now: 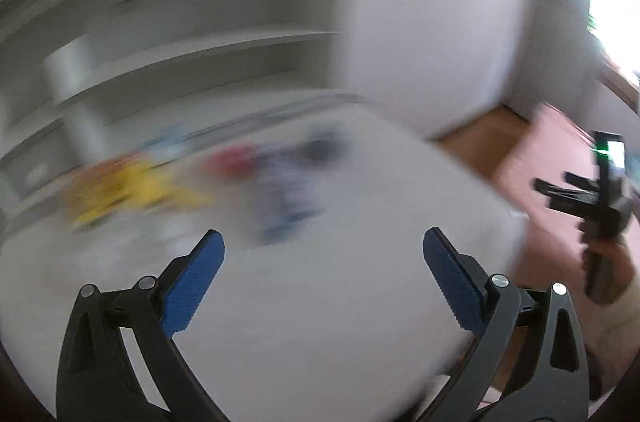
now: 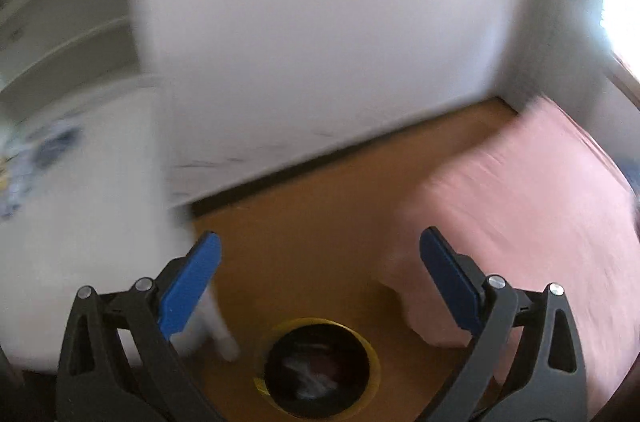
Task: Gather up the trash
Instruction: 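Grasp the crumpled paper with the right tool while the left tool grasps the clear plastic bag, then carry the crumpled paper and plastic bag over the bin and open both tools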
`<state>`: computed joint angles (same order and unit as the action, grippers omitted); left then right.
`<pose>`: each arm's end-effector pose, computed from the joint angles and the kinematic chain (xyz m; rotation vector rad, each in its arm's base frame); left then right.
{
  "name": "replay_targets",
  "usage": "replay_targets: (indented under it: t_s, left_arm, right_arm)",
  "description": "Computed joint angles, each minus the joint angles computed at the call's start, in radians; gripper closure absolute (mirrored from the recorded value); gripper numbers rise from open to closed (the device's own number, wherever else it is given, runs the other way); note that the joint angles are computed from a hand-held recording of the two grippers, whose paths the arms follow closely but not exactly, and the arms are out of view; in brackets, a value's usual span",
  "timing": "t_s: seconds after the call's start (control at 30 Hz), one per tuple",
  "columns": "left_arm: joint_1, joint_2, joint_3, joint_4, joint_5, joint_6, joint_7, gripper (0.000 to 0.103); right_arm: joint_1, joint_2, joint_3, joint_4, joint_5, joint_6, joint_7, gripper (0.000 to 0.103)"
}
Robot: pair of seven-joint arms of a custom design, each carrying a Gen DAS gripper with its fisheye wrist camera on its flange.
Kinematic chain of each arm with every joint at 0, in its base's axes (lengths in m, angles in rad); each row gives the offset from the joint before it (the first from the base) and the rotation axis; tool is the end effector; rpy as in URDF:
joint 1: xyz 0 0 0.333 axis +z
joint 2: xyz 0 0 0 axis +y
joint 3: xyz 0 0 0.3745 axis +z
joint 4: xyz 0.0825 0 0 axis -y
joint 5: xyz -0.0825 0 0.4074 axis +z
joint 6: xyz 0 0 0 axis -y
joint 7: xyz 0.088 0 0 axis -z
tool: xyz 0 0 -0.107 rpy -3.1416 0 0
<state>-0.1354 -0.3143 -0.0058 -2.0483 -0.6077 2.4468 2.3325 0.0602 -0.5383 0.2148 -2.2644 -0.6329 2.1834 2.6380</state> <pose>0.5094 -0.0735 0.7066 -1.2261 2.2532 -1.0823 0.4086 0.1169 0.6614 -1.2955 2.2850 -1.0340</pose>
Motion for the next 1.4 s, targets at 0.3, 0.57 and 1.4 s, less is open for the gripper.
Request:
replay_targets:
  t_s: [0.3, 0.57, 1.4]
  left_arm:
    - [0.215, 0.127, 0.071, 0.124, 0.143, -0.087, -0.219, 0.006]
    - [0.265, 0.277, 0.025, 0.244, 0.090, -0.119, -0.171, 0.006]
    - [0.304, 0.185, 0.044, 0.216, -0.185, -0.063, 0.022, 0.067]
  right_arm:
    - [0.236, 0.491, -0.025, 0.455, 0.151, 0.210, -0.355, 0.007]
    - [0.354, 0.710, -0.106, 0.737, 0.136, 0.091, -0.395, 0.033]
    - [0.353, 0.591, -0.140, 0.611, 0.111, 0.268, -0.329, 0.067]
